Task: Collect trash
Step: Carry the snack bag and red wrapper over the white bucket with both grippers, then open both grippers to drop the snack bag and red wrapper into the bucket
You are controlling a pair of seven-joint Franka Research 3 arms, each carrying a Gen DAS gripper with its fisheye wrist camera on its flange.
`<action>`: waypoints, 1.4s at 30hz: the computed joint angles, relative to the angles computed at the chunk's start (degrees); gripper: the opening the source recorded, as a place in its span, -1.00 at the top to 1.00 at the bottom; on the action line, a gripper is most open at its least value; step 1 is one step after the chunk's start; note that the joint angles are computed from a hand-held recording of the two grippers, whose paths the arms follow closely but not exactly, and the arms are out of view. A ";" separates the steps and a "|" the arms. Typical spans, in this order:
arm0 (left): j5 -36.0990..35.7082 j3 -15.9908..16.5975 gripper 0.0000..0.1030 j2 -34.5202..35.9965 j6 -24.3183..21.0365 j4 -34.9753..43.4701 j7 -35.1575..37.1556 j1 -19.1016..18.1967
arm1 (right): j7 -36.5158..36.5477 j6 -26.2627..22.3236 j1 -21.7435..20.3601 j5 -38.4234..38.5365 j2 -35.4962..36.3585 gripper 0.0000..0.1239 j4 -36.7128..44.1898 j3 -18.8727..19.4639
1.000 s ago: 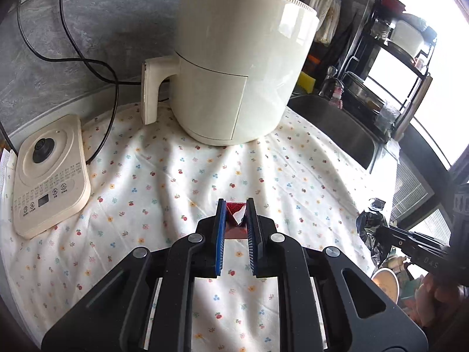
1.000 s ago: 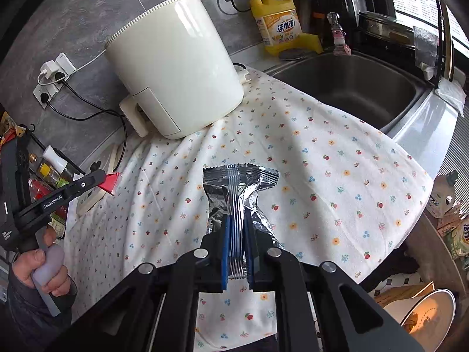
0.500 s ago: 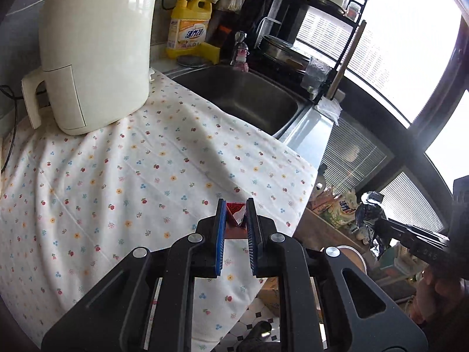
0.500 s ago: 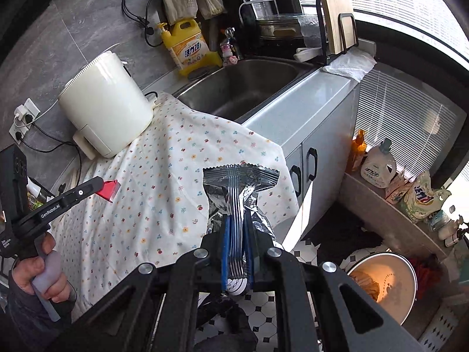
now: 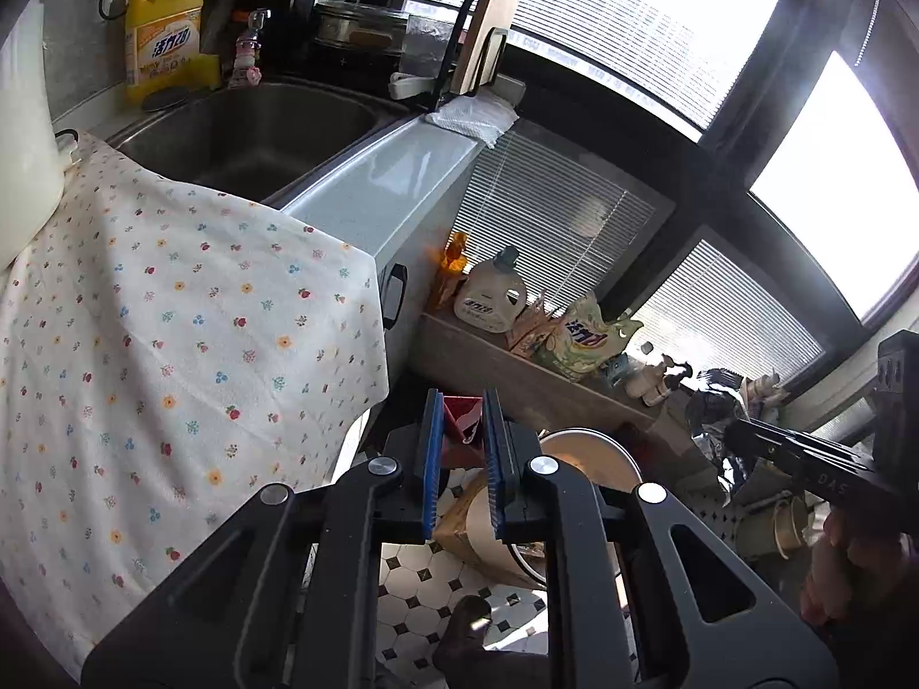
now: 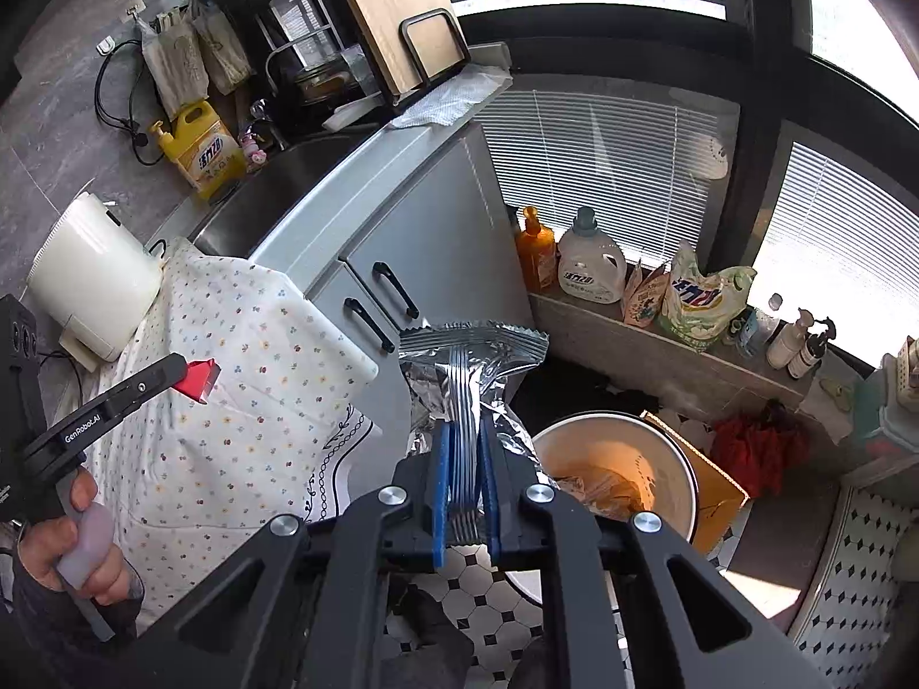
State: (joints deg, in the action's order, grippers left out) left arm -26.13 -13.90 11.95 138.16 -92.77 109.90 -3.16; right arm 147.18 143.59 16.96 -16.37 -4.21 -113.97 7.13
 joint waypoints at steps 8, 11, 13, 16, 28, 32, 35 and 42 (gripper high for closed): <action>2.00 -2.04 0.73 0.51 -0.37 -0.80 -1.85 -3.88 | -1.70 3.01 -2.78 4.18 -6.24 0.76 -10.76 -0.50; 3.09 -2.28 0.73 0.41 -0.06 -1.38 -3.13 -5.10 | -3.36 5.26 -3.75 6.72 -7.53 0.41 -13.78 -0.63; 3.67 -2.37 0.73 0.10 0.13 -2.06 -3.90 -5.67 | -4.02 6.33 -4.50 7.82 -8.48 0.25 -15.36 -0.44; 4.36 -2.50 0.73 -0.36 0.48 -3.06 -4.79 -6.42 | -5.70 6.93 -5.45 9.27 -9.85 0.25 -17.04 -0.31; 5.17 -4.79 0.72 2.43 -0.73 -0.88 -6.35 -9.90 | -9.61 6.74 -10.59 11.81 -19.16 0.25 -24.53 0.61; 5.86 -5.63 0.69 4.06 -1.77 1.06 -6.51 -11.22 | -9.98 6.42 -12.55 12.15 -22.49 0.25 -26.98 1.06; 6.68 -5.91 0.56 5.69 -3.27 3.12 -7.71 -12.08 | -10.11 6.46 -13.72 12.73 -24.44 0.25 -28.65 1.32; 7.57 -5.73 -0.25 5.34 -2.92 3.40 -10.74 -12.47 | -12.67 7.72 -13.57 16.63 -25.72 0.23 -30.77 0.38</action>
State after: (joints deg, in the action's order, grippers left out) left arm -18.57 -19.63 17.29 135.24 -89.37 99.16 -15.64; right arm 134.52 151.31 3.38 0.25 -29.93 -144.74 7.51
